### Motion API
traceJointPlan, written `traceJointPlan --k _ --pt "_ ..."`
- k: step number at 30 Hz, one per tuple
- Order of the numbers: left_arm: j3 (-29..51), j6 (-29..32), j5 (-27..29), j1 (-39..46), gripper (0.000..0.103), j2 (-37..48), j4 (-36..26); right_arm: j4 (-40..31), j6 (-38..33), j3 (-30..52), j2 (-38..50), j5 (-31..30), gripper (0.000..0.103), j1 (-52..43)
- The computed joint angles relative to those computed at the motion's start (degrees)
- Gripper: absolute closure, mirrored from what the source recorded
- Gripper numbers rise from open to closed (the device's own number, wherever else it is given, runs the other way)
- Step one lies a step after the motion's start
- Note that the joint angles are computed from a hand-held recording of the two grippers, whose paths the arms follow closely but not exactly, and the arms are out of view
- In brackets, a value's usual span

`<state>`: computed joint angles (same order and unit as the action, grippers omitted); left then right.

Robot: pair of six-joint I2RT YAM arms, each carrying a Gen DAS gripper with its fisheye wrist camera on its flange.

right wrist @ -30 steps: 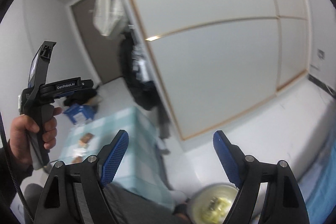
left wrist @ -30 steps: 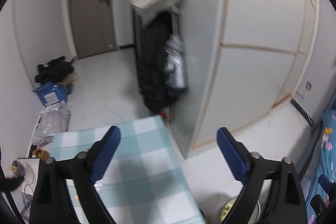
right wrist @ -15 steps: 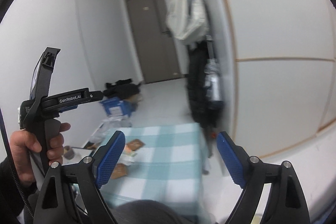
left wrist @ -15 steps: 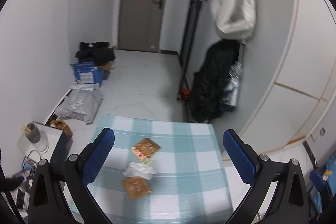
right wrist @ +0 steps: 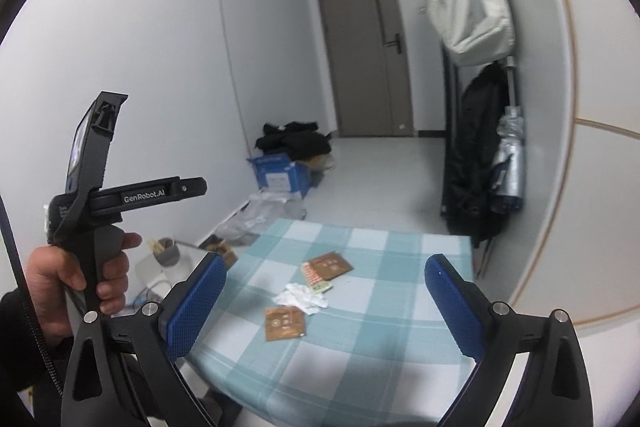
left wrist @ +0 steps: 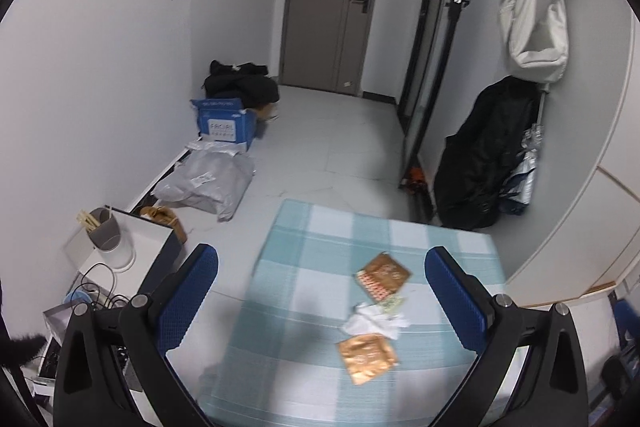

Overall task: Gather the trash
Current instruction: 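Swing both tools back over the table, then lower the right gripper onto the white tissue and close on it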

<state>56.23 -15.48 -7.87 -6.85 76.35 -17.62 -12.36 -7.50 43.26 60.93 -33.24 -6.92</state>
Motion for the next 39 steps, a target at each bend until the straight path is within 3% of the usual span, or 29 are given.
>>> traceJointPlan --k 7,12,19,26,33,36,39 --pt "-4.99 2.16 5.03 6.81 0.001 0.64 3.0 2.07 1.2 3.91 8.13 7.69 0.002 8.16" --pt "-0.91 0.84 13.54 10.76 0.001 4.92 -1.14 1.34 1.44 9.63 17.82 10.81 0.002 12.12" --pt "1.69 1.44 15.86 12.55 0.001 7.84 -3.79 -6.88 4.13 23.85 36.97 13.85 0.002 16.67" --pt "4.82 1.46 15.71 15.1 0.001 12.24 -6.88 -13.37 13.29 36.61 55.18 13.42 0.004 19.56" --pt "6.95 0.84 17.04 17.8 0.002 15.32 -9.62 -10.24 16.51 38.61 61.75 14.14 0.002 21.93" --pt "7.58 0.98 16.86 17.72 0.002 16.44 -9.95 -6.47 16.12 36.12 60.59 17.68 0.005 23.61" --pt "7.96 1.08 17.16 17.7 0.001 17.06 -10.29 -3.74 14.63 34.28 59.83 22.59 0.017 25.4"
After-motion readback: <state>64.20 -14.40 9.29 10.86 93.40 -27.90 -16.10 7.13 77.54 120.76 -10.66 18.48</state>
